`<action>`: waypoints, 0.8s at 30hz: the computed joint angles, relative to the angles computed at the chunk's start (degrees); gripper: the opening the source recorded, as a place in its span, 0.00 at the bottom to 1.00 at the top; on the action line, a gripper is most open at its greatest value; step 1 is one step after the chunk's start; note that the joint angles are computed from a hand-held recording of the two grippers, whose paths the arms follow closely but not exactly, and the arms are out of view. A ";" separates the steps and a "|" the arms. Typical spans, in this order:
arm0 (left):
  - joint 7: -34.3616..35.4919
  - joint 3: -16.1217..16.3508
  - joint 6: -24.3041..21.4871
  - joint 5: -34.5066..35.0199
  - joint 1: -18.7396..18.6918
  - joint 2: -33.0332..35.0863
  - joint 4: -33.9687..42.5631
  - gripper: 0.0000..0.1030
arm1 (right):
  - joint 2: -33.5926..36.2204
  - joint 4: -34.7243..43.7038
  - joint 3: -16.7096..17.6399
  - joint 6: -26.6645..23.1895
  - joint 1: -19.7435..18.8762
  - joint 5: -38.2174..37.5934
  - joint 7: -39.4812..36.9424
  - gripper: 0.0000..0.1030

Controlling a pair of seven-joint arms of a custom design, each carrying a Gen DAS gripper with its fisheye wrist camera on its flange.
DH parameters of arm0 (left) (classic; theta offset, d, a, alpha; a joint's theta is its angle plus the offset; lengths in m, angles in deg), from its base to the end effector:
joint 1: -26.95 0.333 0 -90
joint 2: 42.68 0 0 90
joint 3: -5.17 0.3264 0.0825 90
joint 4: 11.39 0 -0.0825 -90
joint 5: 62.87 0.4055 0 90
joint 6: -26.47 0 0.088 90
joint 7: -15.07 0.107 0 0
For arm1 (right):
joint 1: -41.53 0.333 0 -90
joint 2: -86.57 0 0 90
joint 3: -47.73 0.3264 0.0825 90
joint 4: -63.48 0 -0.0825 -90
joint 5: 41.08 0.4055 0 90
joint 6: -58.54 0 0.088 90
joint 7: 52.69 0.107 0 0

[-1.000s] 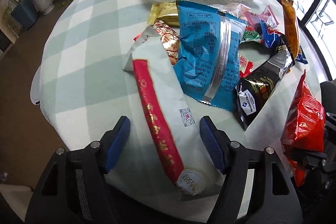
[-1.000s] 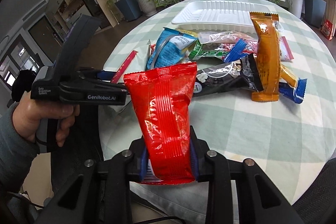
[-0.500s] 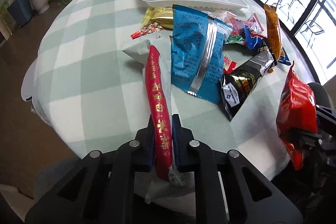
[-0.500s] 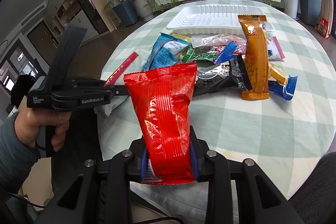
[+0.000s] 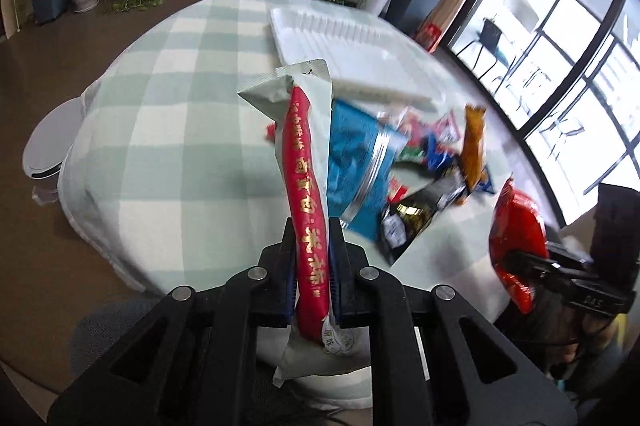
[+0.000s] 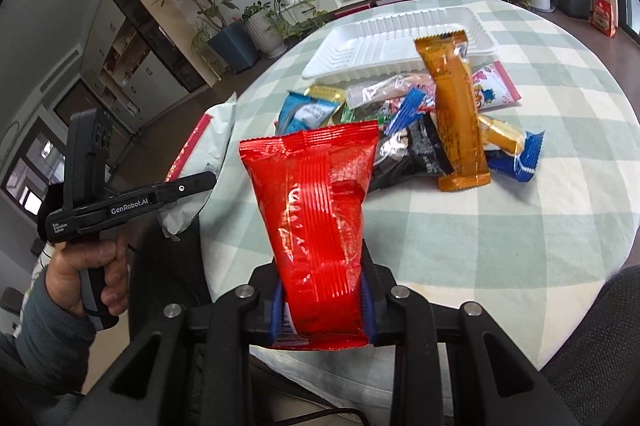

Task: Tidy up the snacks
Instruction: 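Carry both snacks over the white tray and release them inside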

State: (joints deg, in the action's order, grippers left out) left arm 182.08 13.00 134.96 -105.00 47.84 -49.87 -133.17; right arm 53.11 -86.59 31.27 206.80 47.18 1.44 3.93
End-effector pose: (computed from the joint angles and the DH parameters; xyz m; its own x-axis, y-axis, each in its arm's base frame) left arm 0.4861 0.2122 0.4752 -0.5889 -0.7419 0.3206 -0.7477 0.3495 -0.5646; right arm 0.4108 -0.0958 0.4818 0.0288 -0.8820 -0.4704 -0.7733 0.2786 -0.5696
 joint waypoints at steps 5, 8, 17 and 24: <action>-1.74 -0.61 -3.42 -4.15 -0.66 2.80 6.12 0.11 | 2.28 3.90 -1.86 -0.86 -1.28 1.32 0.17 0.31; -2.57 -1.66 -3.99 -6.30 -0.99 4.85 10.15 0.11 | 4.19 7.06 -2.07 -0.33 -3.19 0.61 0.47 0.31; -9.87 -8.02 0.18 -6.12 -3.46 16.04 26.71 0.11 | 20.91 25.49 -3.23 -2.35 -10.04 -0.06 3.51 0.31; -16.66 -13.95 7.43 4.26 -8.95 23.56 34.52 0.11 | 39.68 47.29 1.50 -11.53 -14.11 -2.99 6.94 0.31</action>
State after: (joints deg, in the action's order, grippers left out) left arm 165.42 -0.95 142.39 -100.75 38.89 -26.30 -98.65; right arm 92.79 -39.29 32.77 195.26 33.07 -1.55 10.87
